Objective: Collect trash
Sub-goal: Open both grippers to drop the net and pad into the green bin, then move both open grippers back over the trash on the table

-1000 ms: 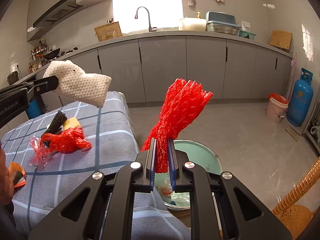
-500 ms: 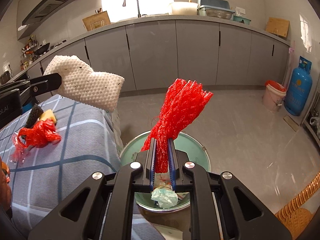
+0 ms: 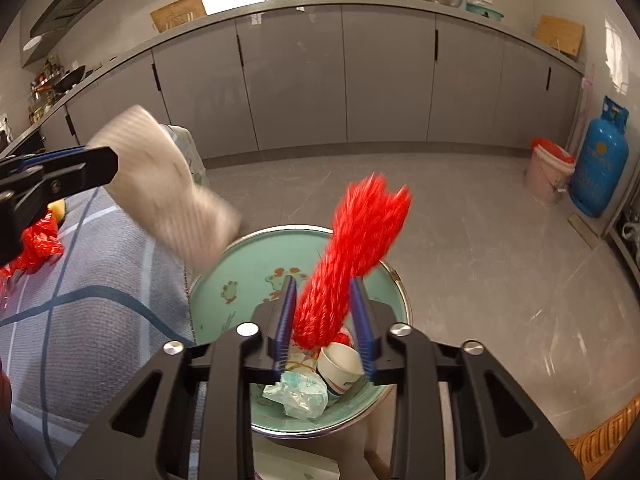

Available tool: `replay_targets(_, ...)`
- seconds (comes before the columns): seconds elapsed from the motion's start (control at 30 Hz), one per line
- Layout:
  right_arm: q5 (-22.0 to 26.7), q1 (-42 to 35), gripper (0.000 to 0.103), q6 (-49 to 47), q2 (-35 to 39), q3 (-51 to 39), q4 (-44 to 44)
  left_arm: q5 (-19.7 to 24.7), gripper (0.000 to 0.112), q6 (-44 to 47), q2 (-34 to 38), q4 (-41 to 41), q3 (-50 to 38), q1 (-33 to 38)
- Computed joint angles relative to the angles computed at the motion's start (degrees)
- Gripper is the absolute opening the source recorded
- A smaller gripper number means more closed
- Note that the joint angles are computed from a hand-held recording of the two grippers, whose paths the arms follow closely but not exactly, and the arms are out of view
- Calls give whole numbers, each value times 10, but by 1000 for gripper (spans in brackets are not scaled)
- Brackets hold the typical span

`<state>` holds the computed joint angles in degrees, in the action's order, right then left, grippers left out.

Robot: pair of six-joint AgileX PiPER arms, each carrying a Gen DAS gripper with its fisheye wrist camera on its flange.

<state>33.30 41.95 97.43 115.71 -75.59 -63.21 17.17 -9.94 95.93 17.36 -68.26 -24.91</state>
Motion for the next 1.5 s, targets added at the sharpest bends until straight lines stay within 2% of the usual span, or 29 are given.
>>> replay_targets(0.13,3,2,40,30,-6,17,-13,-7,55,-1,1,7,8,5)
replay_targets(0.23,8,6,43,60,-20,34,-25,-12,66,18,-9,-17,15,18)
replay_targets(0.33,17,15,47,86,-35,51,-30,-11,68,11,-21,-11,23,27)
replay_targets(0.47,31,33,50,105,-53,57,-21,-11,78,-34,-56,30,48,36)
replay_targets(0.57,55,60,57,117,-61,50,-23,-15,79,-71,-91,68,77,41)
replay_targets(0.73,75,95,58,113,-63,24,-14,-4,81,-73,-132,71,107,57)
replay_targets(0.87,91,121,63,106,-55,-3,-6,-1,81,-36,-174,36,136,84)
replay_targets(1.0,102,146,63,91,-39,-41,10,1,83,-2,-216,16,166,116)
replay_targets(1.1,110,162,63,70,-22,-76,21,2,84,65,-250,-38,189,153)
replay_targets(1.3,121,192,64,19,18,-151,51,23,84,282,-298,-219,211,256)
replay_targets(1.5,135,211,65,-31,53,-220,76,53,84,466,-311,-368,217,368)
